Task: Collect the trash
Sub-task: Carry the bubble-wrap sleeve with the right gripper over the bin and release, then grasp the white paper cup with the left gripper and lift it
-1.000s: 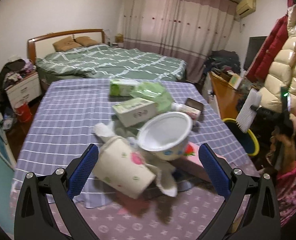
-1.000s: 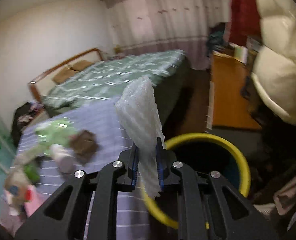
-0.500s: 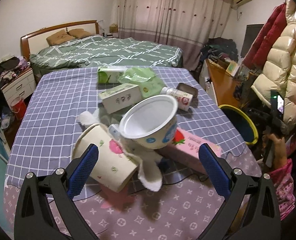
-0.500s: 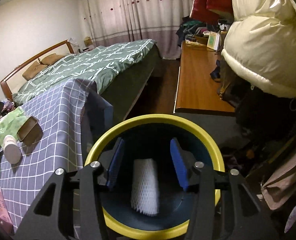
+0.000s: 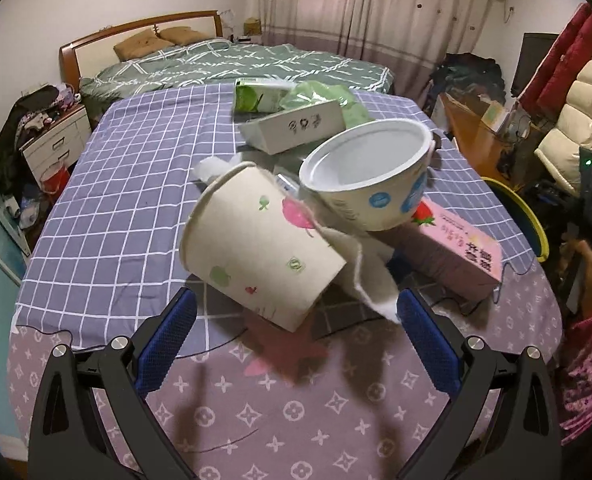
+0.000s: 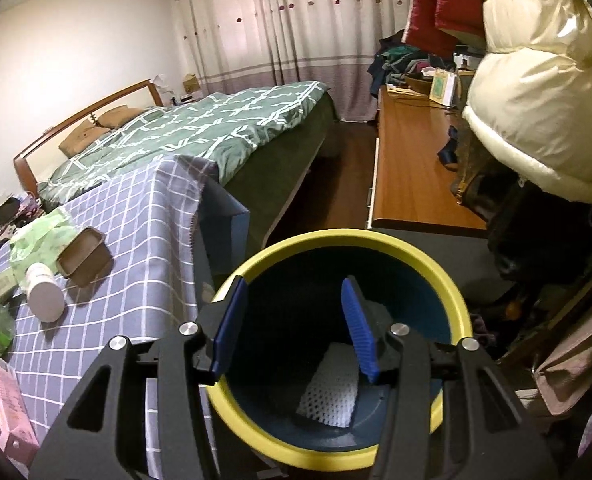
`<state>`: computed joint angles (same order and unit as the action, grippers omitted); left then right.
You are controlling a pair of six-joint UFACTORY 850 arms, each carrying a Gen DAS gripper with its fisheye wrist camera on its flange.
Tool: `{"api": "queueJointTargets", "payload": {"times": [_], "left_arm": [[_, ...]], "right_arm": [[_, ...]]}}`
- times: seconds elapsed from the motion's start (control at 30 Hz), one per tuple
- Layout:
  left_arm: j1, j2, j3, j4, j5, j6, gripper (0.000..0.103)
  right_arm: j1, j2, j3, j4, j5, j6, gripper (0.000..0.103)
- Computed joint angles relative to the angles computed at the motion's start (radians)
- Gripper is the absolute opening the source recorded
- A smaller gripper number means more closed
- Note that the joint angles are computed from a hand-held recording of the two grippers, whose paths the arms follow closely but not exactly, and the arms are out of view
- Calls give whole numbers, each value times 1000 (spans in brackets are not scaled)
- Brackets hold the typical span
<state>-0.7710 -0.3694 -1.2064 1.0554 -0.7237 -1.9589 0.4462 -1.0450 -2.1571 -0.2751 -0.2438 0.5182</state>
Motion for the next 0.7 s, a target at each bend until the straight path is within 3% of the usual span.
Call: {"api": "queueJointTargets", "payload": {"times": [0.2,0.33,0.4,0.5,0.7], "left_arm": [[-13,31,35,59,-65,8,99],[3,90,103,186,16,117,99],[29,104,119,180,97,224,99],[70,95,117,134,159,352,99],[112,84,123,186,221,375,99]], "right_arm": [[3,7,7,45,12,-56,48],[3,-4,-15,112,0,-123,52],[5,-8,-22,126,-9,-137,52],[10,-3,-14,106,-8,-118,53],[17,-3,-20,57,-18,-81,55]]}}
